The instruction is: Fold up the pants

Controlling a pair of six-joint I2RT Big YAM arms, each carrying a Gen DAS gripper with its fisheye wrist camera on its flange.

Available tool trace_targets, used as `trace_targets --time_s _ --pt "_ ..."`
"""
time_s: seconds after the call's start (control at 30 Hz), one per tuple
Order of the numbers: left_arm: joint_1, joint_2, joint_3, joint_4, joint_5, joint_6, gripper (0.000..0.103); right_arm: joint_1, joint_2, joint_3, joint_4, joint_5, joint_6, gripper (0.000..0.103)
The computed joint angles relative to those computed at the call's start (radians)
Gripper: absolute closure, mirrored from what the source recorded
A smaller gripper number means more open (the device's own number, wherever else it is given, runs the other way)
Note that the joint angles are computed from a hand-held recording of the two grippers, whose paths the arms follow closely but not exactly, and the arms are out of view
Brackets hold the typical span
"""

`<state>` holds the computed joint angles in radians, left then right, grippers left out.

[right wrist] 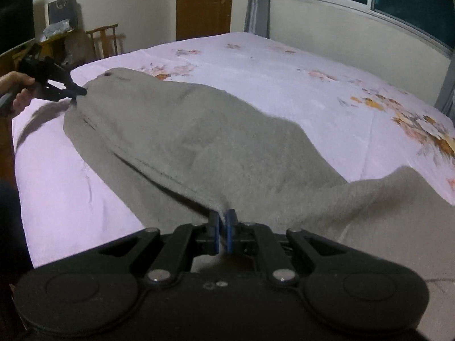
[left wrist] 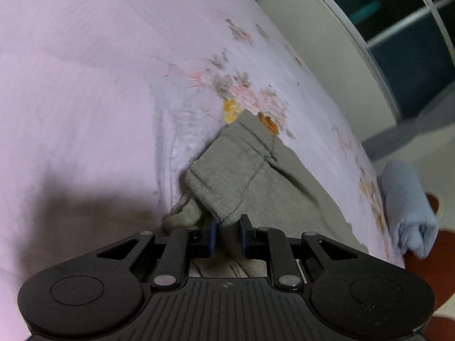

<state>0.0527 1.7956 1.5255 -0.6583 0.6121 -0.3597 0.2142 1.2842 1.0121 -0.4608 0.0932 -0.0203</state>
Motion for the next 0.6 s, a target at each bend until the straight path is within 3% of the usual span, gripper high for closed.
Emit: trace_targets --time_s 0.17,0.47,0.57,0.6 --pt "0.024 0.06 0.136 -0.2 0.048 0.1 0.086 0.02 -0.009 0.014 0.001 0.028 -0.041 0.103" --pt "0.009 0.023 0.059 -0.086 0.046 -0.011 0.088 0.018 -0.007 0.007 0.008 0.03 -0.058 0.103" --pt "0.016 0.007 0.061 -0.059 0.1 -0.027 0.091 0.026 -0.052 0.009 0.018 0.041 -0.068 0.103" --pt "0.028 0.003 0.062 -0.044 0.15 -0.062 0.091 0.03 -0.07 0.009 0.018 0.044 -0.081 0.103"
